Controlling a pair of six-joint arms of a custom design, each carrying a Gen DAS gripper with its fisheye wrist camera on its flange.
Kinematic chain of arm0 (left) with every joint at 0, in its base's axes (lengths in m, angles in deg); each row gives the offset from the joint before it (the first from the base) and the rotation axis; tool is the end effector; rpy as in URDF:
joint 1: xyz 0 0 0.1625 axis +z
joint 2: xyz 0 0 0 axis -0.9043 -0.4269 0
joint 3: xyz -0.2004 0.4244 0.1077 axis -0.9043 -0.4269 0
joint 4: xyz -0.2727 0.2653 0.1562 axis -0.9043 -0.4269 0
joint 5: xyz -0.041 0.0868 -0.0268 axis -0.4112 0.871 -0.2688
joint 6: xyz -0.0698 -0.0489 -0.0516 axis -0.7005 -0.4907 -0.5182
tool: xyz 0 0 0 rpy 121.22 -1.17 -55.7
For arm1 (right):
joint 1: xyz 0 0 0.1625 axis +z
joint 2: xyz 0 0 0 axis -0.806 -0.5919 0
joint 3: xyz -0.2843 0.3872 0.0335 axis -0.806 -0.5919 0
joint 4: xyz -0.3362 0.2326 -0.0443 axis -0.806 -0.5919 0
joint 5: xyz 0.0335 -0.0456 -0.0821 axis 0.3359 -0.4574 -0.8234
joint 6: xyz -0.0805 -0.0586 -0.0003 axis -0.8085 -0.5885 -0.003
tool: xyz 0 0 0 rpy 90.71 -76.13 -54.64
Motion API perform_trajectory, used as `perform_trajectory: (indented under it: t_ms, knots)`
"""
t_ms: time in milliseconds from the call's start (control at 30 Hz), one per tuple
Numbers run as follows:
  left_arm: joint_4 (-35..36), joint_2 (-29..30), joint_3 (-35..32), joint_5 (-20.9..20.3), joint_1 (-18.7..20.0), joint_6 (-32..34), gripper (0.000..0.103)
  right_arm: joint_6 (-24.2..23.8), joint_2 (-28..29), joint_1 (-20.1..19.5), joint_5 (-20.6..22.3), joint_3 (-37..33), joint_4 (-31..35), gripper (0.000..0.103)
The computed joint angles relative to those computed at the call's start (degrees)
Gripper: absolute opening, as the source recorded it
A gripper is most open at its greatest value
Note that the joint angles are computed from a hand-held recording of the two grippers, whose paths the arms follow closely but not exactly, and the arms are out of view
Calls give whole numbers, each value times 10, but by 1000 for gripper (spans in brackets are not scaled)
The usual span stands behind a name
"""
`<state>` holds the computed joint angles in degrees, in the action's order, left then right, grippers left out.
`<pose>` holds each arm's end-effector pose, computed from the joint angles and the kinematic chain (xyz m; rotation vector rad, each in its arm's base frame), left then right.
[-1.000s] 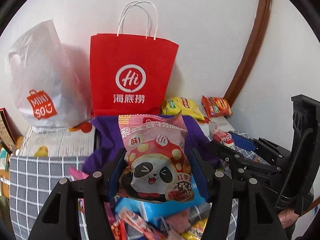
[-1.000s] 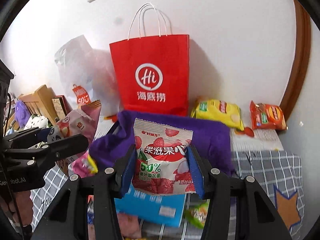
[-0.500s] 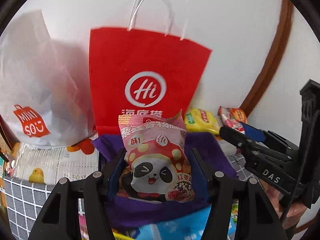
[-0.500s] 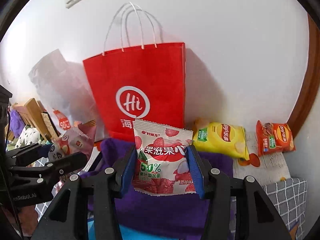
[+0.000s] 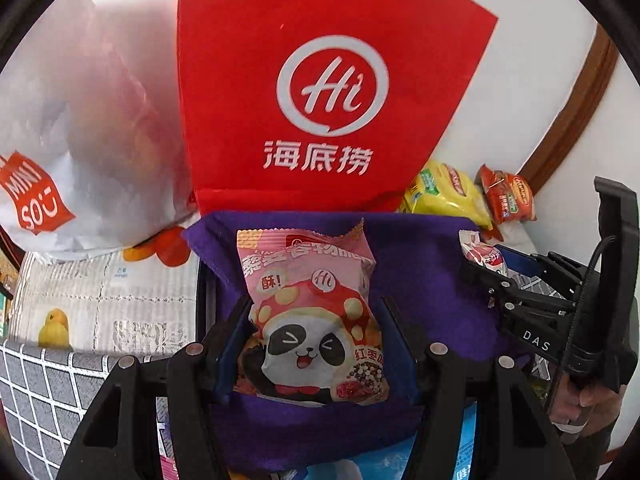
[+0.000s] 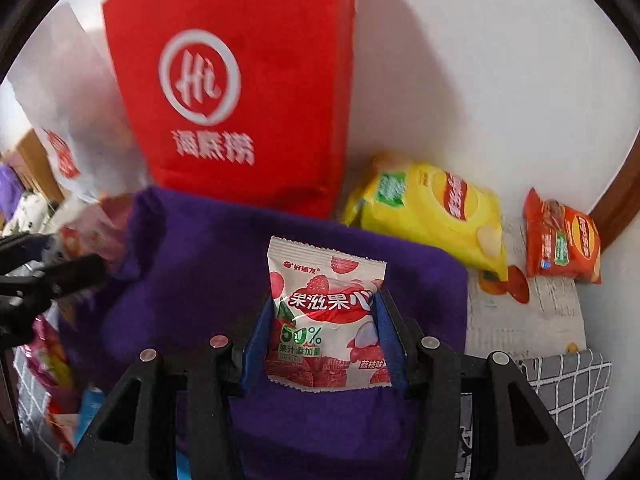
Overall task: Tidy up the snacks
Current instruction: 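Carry the panda bag over the purple cloth while the right tool releases the strawberry packet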
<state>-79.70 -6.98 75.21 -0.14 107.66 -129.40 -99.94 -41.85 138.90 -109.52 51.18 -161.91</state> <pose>-0.4564 -0.7213 -0.0074 -0.1413 2.2990 -0.9364 0.0296 -0.8473 0.3654 1.0685 -2.3589 0.3201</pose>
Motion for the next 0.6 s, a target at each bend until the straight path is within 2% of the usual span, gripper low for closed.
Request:
perform_trajectory:
  t_ms: [167,600]
  knots:
    - [-8,-4,6,-29,9,-5,60,-7,9,0,-21,0,3,50]
    - [27,-2,-2,-41,15,-28,60,-2,23,4,-60,-2,-2,50]
